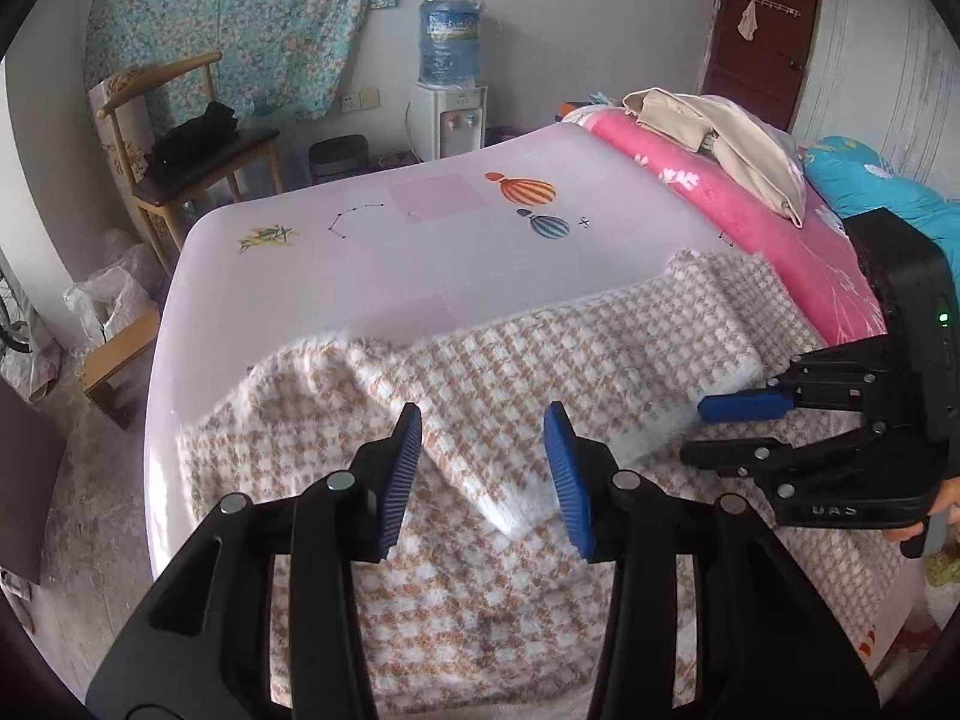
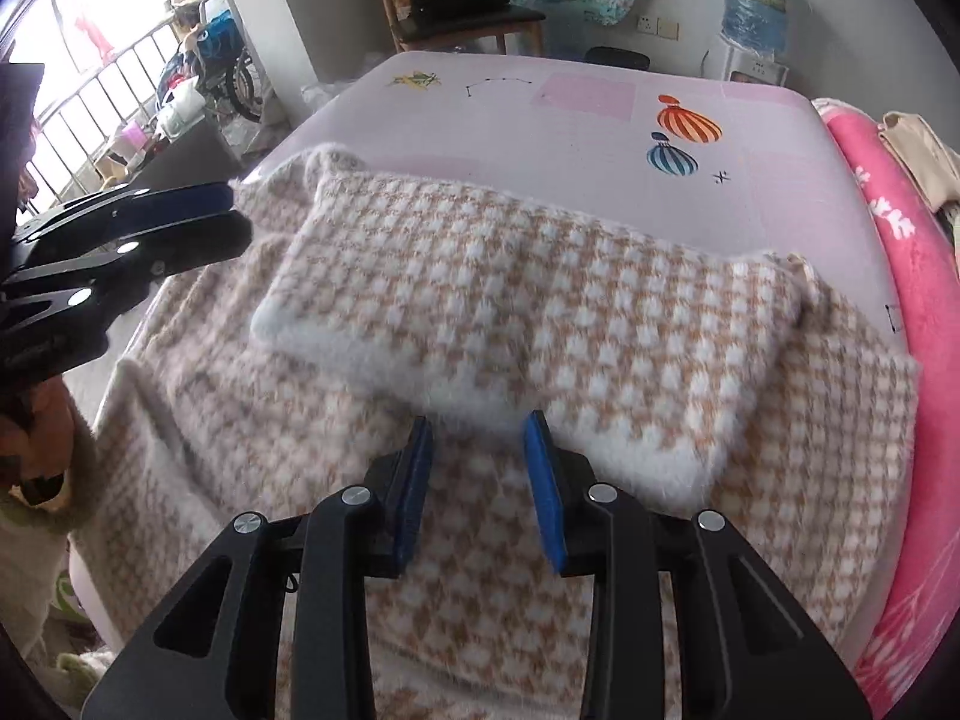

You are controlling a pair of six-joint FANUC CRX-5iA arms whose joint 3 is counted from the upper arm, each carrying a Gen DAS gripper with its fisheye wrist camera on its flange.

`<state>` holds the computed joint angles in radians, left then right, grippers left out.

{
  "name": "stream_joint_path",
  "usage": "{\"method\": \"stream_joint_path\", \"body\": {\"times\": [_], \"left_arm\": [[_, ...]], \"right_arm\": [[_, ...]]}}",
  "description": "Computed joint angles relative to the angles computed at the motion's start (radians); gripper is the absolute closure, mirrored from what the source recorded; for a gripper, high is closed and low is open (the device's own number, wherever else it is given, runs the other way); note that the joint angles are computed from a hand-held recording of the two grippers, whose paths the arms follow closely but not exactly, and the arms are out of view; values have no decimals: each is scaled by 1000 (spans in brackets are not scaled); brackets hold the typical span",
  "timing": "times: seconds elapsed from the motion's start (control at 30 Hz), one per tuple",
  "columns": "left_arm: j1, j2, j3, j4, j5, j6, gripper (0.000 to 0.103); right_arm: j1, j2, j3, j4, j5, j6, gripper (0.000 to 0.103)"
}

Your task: Fold large clothes

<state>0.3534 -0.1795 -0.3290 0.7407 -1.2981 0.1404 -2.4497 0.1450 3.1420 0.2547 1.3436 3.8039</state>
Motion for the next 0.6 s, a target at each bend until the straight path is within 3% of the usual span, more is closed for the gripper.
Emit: {"method": "stream_joint_path", "body": {"times": [0.13,0.23,0.3,0.37,0.53,0.6], "left_arm": [[-81,7,-5,-48,44,54,62],[-135,-1,-18,-162,116,116,62],[-118,-29,-63,-139,142,76,62],[-92,-34,-60,-147,111,65,61],[-3,-40,-3,-205,19,106,60],[57,-50,8,-185,-32,97,59]], "right_arm": [[35,4,-73,127,73,-55,71],[16,-11,-72,142,89,-50,71],[-14,-30,-43,103,117,-18,71],[22,10,3,134,90,-45,71],[85,33,-29,121,177,-140,71],[139,51,-39,143,183,-184,65]]}}
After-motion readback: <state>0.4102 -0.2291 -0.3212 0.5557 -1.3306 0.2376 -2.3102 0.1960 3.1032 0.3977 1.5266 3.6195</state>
